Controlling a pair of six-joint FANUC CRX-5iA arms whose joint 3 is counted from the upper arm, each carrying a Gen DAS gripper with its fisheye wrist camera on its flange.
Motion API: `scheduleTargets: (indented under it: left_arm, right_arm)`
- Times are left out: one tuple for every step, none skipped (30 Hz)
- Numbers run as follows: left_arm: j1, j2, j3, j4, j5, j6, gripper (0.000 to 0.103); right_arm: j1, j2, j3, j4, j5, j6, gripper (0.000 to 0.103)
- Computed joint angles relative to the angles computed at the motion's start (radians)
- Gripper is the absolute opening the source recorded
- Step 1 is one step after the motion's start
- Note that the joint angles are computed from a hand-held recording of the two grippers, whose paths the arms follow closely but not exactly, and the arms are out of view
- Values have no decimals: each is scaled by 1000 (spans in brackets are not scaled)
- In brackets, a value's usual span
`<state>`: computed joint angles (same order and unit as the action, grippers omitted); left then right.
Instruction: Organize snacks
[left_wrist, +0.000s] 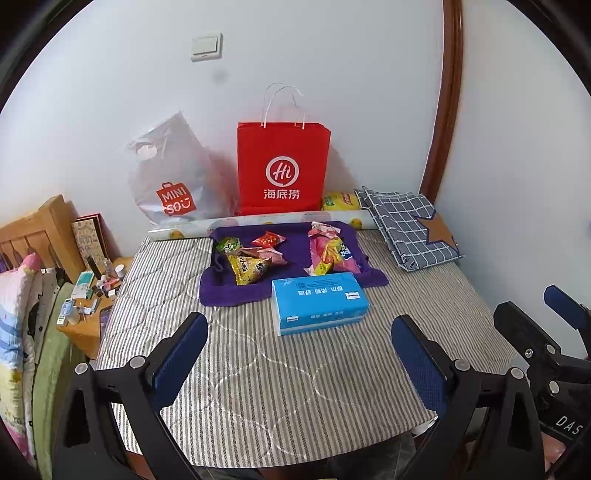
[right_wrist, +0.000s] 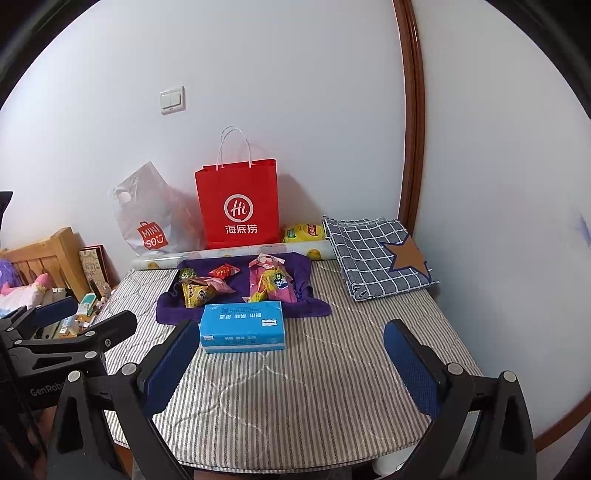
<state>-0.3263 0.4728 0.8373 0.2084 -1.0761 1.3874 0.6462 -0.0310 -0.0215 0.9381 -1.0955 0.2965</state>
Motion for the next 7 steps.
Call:
scheduleTargets:
  left_arm:
    - [0,0,0,0,1,-1,99]
    - [-1,-1,-1,-1,2,-1,99]
    - [-1,1,1,-2,1,0,99]
    - [-1,1,0,-2,4,-2,99]
    - [0,-3,-9,1,13,-6,99]
    - [0,-7,-18,5,20,-10,99]
    - [1,-8,-23,8,25,-15,99]
  right_arm:
    - [0,-2,-3,3,2,-3,101]
    - [0,-4,-6,4,5,-6,101]
    - [-1,-6,-8,4,10,-9,101]
    - [-1,-8,-11,5,15,-11,101]
    - [-1,-9,-14,6,18,-13,101]
    - [0,-10,-15,6,19,-12,101]
    - [1,-10,-18,8,19,-11,101]
